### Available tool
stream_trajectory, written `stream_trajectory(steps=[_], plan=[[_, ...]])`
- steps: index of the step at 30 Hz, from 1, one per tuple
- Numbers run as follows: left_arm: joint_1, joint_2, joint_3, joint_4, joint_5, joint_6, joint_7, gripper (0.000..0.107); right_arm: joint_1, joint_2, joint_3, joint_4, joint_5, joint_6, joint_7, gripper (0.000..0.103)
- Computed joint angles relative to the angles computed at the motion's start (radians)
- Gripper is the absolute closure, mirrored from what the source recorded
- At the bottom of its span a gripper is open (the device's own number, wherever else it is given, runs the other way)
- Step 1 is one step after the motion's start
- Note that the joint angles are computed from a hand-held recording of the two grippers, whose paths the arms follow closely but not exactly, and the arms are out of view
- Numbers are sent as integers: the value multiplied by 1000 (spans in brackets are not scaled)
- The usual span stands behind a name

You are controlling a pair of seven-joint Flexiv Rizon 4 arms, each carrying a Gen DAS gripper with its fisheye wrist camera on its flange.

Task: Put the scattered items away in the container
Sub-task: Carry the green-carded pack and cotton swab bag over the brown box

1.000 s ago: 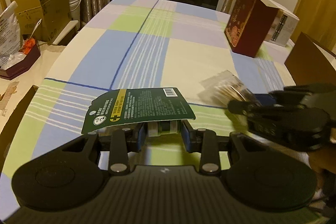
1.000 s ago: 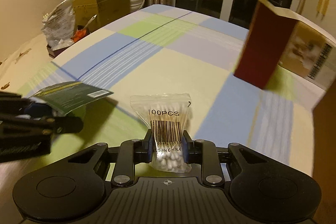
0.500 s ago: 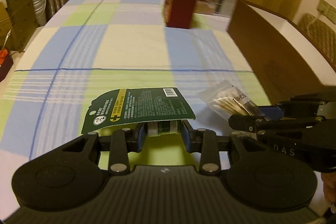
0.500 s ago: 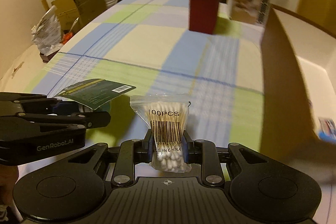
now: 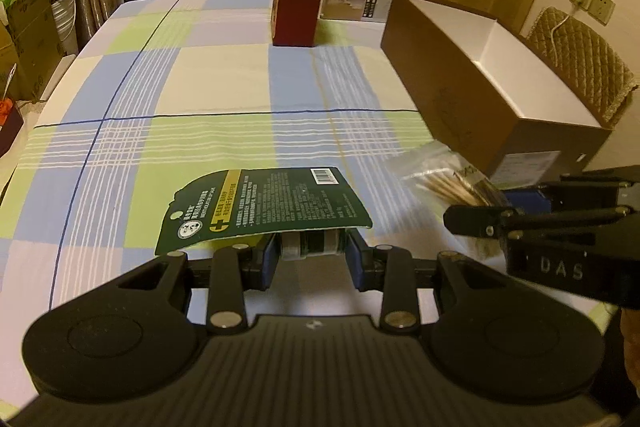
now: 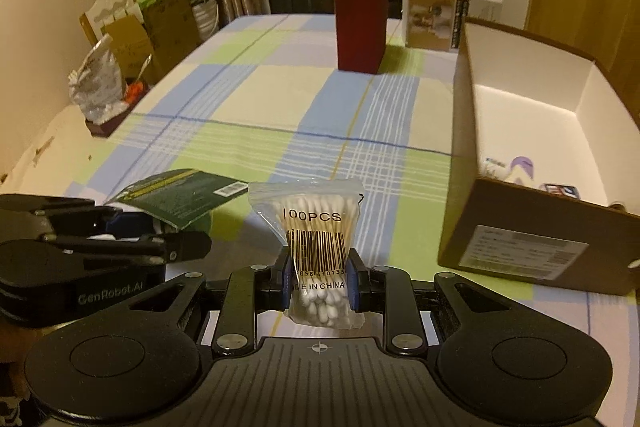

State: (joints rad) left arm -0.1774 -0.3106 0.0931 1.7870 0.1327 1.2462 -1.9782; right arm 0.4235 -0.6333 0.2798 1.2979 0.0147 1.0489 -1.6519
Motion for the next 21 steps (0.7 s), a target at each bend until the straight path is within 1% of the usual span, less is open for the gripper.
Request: stream_trajectory(steps=[10,21], plan=[[-33,58,-15,-35,75,-74,-8,77,-40,89,6,83,34,71,16,75],[-52,85,-48,-63,120,-104,-13,77,-72,167,-1,163,48,121,54,75]])
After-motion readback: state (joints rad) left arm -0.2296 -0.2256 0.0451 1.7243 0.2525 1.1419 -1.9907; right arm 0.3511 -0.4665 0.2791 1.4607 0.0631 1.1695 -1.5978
